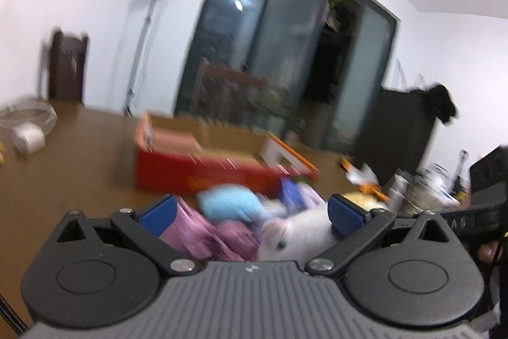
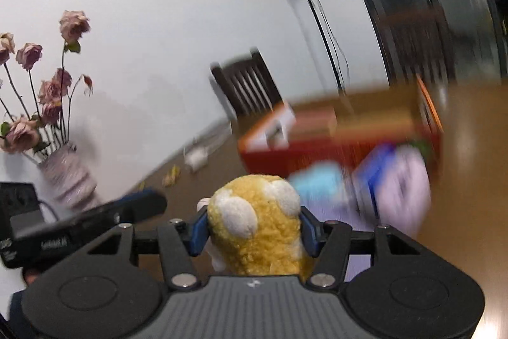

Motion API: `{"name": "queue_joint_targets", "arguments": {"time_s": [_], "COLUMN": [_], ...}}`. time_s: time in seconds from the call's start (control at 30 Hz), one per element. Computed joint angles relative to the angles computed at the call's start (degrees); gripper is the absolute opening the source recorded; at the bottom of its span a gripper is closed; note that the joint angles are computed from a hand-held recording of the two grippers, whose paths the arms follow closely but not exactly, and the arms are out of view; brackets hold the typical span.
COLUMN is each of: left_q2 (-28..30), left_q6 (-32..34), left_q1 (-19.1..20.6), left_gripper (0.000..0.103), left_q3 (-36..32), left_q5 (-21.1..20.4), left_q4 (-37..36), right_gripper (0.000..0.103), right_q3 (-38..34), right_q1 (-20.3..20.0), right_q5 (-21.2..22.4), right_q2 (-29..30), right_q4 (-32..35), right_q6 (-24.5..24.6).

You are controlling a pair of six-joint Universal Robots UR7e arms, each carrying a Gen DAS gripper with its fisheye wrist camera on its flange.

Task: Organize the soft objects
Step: 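Grasp the yellow-and-white plush toy with the right tool, then lower the plush toy into the box and open the right tool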

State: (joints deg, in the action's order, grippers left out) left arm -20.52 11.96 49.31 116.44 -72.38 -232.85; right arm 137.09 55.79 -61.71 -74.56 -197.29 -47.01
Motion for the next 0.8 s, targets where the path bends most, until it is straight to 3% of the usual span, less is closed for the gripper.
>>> {"name": "queue_joint_targets", "arguments": {"time_s": [0.1, 0.17, 0.23, 0.3, 0.4, 0.5, 0.67, 0.8], "left_q2": [0.8, 2.5, 4.2, 5.2, 6.3, 7.1, 6.9, 5.7], "left_q6": [-2.6, -3.2, -3.7, -4.7, -4.7, -4.0, -0.8, 0.9], "left_q1": [-1.9, -3.2, -4.5, -5.6, -5.9, -6.4, -5.9, -4.1], "left_gripper": [0.103, 0.103, 0.103, 0.1, 0.099, 0.097, 0.092, 0.074], "left_q3": [2.6, 3.5, 3.7, 3.4, 3.0, 2.2, -0.3, -3.9], "left_q5": [-0.7, 0.3, 2.1, 4.8, 5.0, 6.9, 7.1, 4.9], "left_q4": [3.2, 3.3, 3.1, 3.5, 1.0, -0.6, -0.4, 6.7], "right_gripper": [0.057, 0.063, 0.066, 0.069, 0.071, 0.071, 0.069, 0.062], "right_q3": [3.8, 4.1, 4.9, 6.1, 8.9, 10.5, 11.7, 10.6], "right_q1": [-6.8, -10.7, -14.0, -14.3, -14.4, -15.9, -15.4, -14.2], "right_q5": [4.3, 6.9, 9.5, 8.4, 7.3, 9.0, 6.7, 5.9], "right_q2": [-5.5, -7.6, -8.6, -7.6, -5.4, -5.3, -0.2, 2.3], "right_q4": [10.8, 18.8, 20.2, 14.2, 2.3, -1.0, -13.5, -14.6], "right_q6": [-2.6, -5.7, -6.4, -5.9, -8.0, -11.2, -8.8, -6.4]}}
